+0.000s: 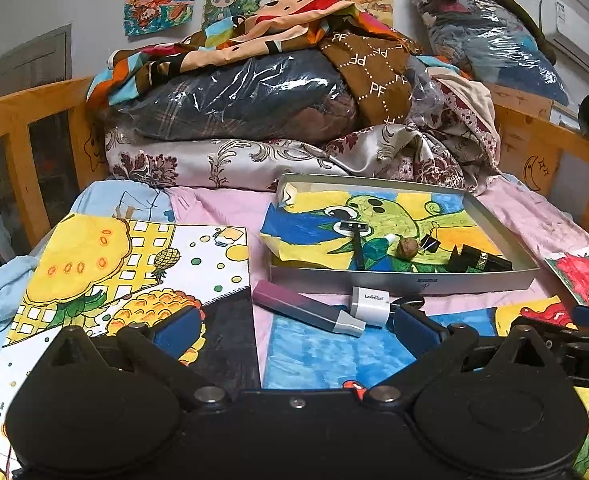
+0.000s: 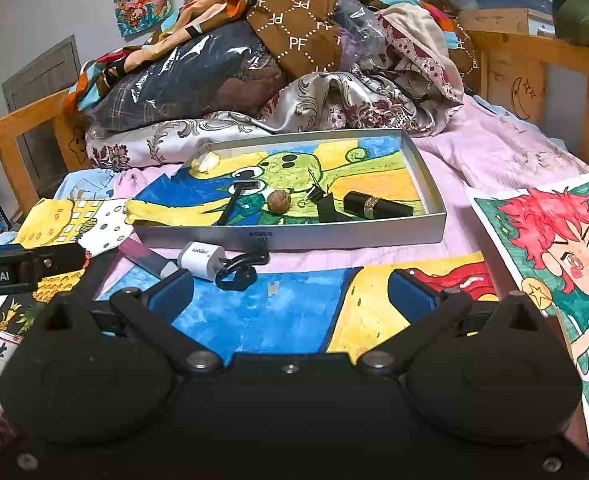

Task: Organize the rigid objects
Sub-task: 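Move the left tool toward the pink tube while the right tool approaches the black earphone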

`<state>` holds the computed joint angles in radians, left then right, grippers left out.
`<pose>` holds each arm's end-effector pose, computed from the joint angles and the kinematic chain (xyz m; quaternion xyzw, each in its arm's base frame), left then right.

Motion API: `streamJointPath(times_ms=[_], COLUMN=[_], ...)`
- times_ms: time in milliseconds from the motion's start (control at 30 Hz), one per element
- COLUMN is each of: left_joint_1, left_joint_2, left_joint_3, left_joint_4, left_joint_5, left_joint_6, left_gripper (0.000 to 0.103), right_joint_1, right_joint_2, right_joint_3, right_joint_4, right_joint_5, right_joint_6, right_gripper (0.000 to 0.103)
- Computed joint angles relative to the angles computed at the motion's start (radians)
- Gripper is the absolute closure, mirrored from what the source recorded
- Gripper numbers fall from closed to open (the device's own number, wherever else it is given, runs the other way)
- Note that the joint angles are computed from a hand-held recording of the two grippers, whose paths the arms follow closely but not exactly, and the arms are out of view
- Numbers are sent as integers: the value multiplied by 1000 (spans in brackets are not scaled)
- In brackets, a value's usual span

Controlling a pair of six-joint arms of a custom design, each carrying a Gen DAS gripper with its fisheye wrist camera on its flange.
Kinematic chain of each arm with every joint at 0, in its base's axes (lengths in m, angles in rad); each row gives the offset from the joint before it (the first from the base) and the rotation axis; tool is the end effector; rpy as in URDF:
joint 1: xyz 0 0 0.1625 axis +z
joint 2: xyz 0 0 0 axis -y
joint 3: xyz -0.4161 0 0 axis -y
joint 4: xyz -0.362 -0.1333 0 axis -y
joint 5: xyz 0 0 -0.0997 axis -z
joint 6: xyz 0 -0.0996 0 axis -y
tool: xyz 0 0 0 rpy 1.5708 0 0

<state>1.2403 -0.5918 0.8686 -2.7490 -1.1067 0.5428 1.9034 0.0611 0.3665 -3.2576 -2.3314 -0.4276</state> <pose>-0.0996 -0.8383 0.3186 0.2797 0.8362 -0.3996 0.2508 0.3367 -0.7766 0.0598 0.0755 -0.7780 0.5319 0.3256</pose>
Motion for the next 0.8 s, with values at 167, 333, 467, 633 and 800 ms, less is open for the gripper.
streamJointPath(times_ms=[167,333,467,633,800], left_joint_1=[11,15,21,21,22], left_joint_2=[8,10,20,33,52], left_joint_3=[-30,-39,-69,-95,-135], left_joint_4=[52,62,109,138,179], left_joint_5=[-20,-28,-36,-18,-4], left_joint_6=[-27,-22,-32,-43,-53], left_gripper=[1,1,1,1,1], right_joint_1=[-8,-12,-16,-19,-22], right_joint_2=[15,44,15,10,0], right_joint_3=[-30,-92,-34,-30,-17], right_joint_4=[29,69,69,100,136], right_joint_5=[-7,-8,6,27,29], right_joint_6=[10,11,20,31,36], right_gripper=[0,0,0,0,0])
